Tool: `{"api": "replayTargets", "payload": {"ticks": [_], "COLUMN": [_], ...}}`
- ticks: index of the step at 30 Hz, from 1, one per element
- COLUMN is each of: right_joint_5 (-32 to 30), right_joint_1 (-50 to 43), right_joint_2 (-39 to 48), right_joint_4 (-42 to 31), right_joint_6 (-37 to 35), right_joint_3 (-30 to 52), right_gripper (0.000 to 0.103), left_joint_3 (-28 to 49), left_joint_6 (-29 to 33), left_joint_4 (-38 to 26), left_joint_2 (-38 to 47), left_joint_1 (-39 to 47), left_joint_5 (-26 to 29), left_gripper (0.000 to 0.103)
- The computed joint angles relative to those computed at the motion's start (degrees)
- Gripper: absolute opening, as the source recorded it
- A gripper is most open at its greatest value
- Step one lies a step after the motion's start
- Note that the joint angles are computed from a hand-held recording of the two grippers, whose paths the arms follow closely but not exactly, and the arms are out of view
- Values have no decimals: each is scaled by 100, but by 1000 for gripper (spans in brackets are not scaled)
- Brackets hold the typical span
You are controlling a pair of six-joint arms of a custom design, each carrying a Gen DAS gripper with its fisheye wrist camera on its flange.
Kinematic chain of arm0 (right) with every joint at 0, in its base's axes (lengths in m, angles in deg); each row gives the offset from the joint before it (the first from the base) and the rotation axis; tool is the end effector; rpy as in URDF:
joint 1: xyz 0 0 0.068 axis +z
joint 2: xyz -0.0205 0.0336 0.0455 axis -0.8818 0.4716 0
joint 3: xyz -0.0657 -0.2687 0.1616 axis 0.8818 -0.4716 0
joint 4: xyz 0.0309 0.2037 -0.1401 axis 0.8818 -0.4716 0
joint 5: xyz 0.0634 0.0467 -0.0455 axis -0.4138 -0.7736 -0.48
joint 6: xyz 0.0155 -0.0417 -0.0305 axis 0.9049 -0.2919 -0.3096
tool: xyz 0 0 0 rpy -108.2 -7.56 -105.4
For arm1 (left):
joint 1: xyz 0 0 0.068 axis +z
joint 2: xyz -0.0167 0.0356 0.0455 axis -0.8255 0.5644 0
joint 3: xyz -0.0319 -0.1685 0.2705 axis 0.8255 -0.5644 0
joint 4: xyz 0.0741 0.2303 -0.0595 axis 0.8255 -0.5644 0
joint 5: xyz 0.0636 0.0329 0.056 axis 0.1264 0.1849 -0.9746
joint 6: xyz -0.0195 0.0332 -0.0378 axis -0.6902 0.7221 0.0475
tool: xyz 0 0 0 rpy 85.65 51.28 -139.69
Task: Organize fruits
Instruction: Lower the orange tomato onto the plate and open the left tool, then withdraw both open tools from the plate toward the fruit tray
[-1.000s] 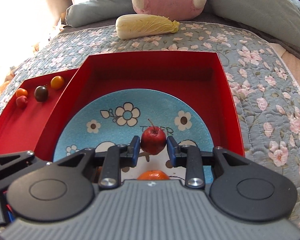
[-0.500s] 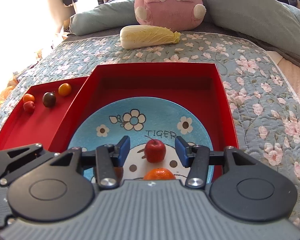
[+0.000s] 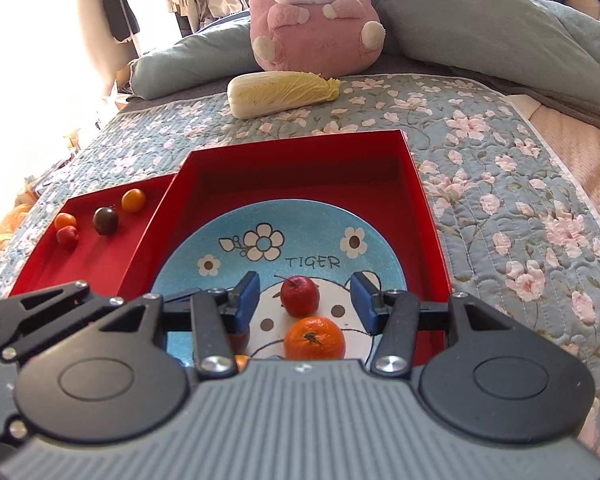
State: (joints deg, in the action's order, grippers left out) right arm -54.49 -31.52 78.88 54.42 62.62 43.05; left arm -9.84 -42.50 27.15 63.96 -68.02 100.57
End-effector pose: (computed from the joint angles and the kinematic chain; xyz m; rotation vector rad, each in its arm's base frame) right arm 0.2479 0.1347 0.1067 0.0108 2.2938 0.1954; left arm 0.2808 -0.0757 0.0747 0.6176 2.0522 -0.4652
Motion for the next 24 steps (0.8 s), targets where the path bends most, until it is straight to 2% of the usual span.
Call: {"api": "replayTargets", "payload": {"ticks": [14, 24], "right_joint_5": [119, 233], "right_joint_1": [105, 478], "right_joint_2": [-329, -387], "right_joint_4": [-121, -329], "right_joint_6": [98, 289], "right_joint_3": [-83, 312], "right_gripper": [53, 54], "left_joint_3": [-482, -714], "left_joint_6": [-18, -235], "left_joint_4": [428, 476], "left_joint_2": [-327, -623], "left_joint_1": [221, 948], "left_joint_5": [153, 153], "left_gripper": [58, 58]}}
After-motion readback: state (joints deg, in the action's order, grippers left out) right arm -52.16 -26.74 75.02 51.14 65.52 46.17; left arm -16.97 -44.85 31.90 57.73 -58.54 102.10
